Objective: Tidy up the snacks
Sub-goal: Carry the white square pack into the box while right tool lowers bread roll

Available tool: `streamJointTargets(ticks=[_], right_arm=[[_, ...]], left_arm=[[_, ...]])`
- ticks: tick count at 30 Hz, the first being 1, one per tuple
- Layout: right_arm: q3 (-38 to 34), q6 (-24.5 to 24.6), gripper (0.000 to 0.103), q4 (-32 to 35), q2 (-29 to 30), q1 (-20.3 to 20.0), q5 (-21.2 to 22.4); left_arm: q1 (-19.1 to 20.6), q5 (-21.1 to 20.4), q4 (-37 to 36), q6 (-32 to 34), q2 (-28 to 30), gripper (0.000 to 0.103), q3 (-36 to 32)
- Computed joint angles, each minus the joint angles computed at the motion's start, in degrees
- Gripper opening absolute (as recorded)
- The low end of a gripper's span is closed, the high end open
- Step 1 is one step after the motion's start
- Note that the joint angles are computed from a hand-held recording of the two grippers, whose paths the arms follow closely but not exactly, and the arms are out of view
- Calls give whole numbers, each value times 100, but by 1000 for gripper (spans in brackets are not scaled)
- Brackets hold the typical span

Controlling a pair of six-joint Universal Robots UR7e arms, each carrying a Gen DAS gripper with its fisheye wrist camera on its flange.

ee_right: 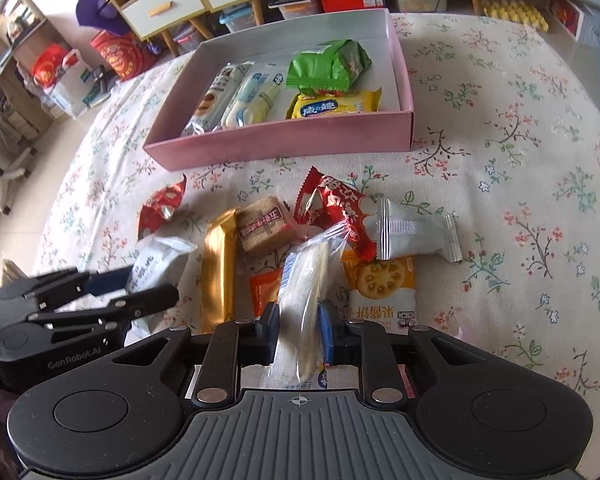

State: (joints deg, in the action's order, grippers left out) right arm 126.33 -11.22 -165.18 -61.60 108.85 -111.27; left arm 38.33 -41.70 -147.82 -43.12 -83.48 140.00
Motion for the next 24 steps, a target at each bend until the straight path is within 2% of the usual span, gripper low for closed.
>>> streamJointTargets(ticks=[13, 24], right_arm=[[-166, 339, 20, 124, -190, -68, 546], [-446, 797, 19, 169, -132, -213, 1256]], left_arm=[[-128, 70, -432, 90, -153, 43, -24], [11, 438, -785, 319, -49, 43, -273]])
